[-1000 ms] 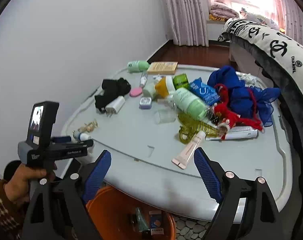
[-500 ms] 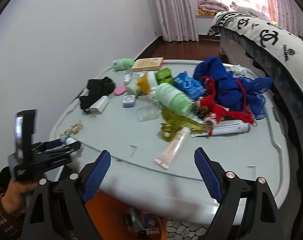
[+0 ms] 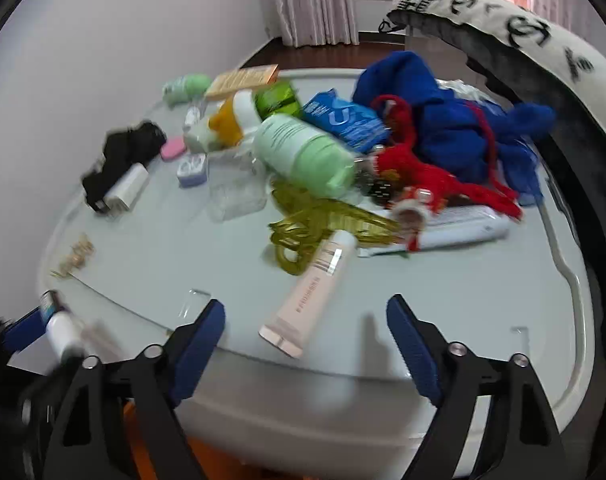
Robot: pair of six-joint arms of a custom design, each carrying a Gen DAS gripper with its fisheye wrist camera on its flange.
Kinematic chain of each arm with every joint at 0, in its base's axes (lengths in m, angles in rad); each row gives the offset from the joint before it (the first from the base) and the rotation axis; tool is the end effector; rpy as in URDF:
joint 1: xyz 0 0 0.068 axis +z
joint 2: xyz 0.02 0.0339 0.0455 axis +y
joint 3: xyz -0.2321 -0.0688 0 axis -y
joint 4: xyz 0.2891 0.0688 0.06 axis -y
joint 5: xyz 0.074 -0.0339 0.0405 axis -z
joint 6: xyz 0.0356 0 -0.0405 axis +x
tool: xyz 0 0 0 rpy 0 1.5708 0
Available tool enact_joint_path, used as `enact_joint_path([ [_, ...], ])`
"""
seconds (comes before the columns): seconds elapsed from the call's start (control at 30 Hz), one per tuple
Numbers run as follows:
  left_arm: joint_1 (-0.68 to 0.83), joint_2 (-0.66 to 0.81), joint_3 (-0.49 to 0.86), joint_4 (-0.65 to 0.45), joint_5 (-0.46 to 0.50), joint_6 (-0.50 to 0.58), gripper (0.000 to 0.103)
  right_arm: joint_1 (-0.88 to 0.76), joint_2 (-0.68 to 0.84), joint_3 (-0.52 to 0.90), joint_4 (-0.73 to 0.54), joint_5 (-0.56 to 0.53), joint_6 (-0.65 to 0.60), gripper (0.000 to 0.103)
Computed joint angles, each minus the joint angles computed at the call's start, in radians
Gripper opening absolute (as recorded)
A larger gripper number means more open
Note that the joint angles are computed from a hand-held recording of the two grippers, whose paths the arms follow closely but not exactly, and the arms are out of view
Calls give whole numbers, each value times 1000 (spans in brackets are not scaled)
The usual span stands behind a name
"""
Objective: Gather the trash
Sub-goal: 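Grasp the pink tube with the right tool while the left tool holds the eye-drop bottle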
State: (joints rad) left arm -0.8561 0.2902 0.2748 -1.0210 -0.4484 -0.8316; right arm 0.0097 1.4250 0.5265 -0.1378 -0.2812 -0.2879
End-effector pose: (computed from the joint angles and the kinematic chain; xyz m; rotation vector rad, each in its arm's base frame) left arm 0.1045 -0.0969 0.1442 -0.1233 2.4597 -0.1303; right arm 0.2683 0.0125 0.0612 -0.4783 2.5205 0.2620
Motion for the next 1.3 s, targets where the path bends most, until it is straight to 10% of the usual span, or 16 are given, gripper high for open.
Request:
enact_joint_path([
  [0.37,-58,-74,-26,-41,-12,-21,72,38,70,30,21,59,0,29],
  [0.87,-15,-50,-38,15,48,-7,72,-26,38,0,-6,-8,-99,21],
  [1.03,-14,-77,-44,-9,43,-14,72,22,40,-40,123,100,-78,55],
  [1.17,3,-111,-50,-28,54,-9,72,8,58,-4,62,47,-82,25],
  [1.3,-2,-104,-41,-21,54,-4,72,18,-4,-42,35,45,-94,22],
])
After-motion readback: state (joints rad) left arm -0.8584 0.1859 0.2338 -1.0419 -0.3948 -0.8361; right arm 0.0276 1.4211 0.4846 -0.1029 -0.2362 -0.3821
